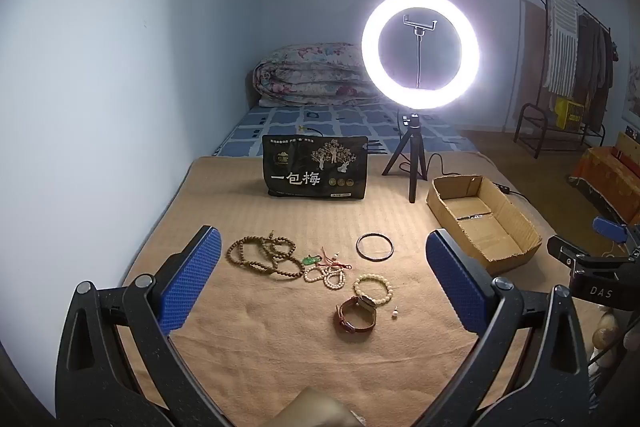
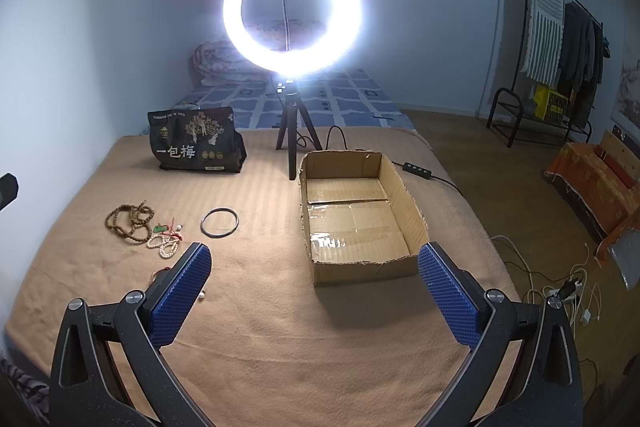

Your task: Organize jewelry

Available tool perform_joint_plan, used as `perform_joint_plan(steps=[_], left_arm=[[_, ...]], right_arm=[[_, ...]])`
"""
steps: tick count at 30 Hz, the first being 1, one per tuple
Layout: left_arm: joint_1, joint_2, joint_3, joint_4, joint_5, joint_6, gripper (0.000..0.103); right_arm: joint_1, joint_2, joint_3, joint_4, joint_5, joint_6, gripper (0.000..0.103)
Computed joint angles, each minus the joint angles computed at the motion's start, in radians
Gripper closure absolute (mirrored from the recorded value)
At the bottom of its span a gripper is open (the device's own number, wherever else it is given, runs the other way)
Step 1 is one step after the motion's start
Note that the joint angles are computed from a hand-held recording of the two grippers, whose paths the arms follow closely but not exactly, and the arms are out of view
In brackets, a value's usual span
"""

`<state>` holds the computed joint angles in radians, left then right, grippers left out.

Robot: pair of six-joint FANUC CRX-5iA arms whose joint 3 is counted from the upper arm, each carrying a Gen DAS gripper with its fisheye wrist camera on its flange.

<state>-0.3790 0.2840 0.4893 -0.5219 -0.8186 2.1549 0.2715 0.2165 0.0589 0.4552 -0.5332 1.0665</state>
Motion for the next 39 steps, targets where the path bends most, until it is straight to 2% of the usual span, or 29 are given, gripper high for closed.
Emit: perform_joint_plan(steps=[22, 39], left_arm=[[0.006, -0.005, -0.013, 0.007, 0.012, -0.001, 0.000], [-0.007, 0.014, 0.014, 0.009, -0.015, 0.007, 0.000]], right_arm=[[-0.002, 0.002, 0.007, -0.014, -0.002, 0.012, 0.000], [-0.003, 0.000, -0.014, -0.009, 0.007, 0.012, 0.000]])
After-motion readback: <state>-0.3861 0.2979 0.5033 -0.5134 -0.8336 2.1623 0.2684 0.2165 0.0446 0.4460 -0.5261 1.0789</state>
